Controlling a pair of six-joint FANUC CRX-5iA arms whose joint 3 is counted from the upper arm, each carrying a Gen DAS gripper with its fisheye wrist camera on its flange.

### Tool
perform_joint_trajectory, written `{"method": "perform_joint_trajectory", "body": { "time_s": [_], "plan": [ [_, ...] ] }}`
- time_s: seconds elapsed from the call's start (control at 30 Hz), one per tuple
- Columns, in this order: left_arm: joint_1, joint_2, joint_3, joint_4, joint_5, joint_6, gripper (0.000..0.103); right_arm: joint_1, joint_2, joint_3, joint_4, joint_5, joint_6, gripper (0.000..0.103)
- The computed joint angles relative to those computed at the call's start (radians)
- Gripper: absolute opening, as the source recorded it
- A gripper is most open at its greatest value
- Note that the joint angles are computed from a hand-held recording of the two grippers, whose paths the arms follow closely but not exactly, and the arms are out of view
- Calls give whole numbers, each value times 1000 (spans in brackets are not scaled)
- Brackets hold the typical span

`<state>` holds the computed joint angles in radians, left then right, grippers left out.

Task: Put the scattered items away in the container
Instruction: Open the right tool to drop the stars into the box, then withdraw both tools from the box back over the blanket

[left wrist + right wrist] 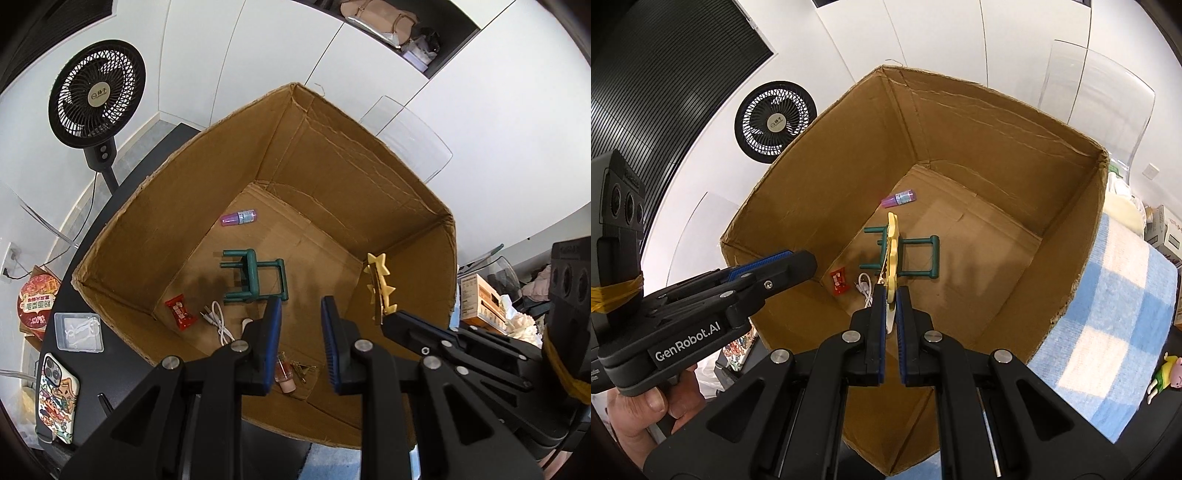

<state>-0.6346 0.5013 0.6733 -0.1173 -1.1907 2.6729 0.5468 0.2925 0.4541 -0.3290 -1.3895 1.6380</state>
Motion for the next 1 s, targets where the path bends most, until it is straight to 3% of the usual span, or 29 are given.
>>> {"method": "perform_joint_trajectory", "body": {
  "time_s": [0.2,0.27,0.33,0.37,0.43,0.5,1.0],
  "plan": [
    [2,0,0,-4,-4,21,23,2,0,3,3,5,-2,8],
    [-8,8,26,-44,-42,58,48,4,-6,-4,17,13,-8,13],
    [-15,12,44,-78,-76,90,76,7,-16,-19,42,32,-25,57],
    [-15,0,25,-89,-65,110,86,9,-22,-30,59,46,-41,64],
    [-11,-21,-12,-86,-29,122,92,-2,-27,-33,53,51,-50,85],
    [-15,-17,-3,-95,-39,111,98,-3,-37,-46,68,68,-66,100],
    [-30,-14,44,-130,-73,104,100,14,-76,-69,104,102,-91,103]
  ]
}}
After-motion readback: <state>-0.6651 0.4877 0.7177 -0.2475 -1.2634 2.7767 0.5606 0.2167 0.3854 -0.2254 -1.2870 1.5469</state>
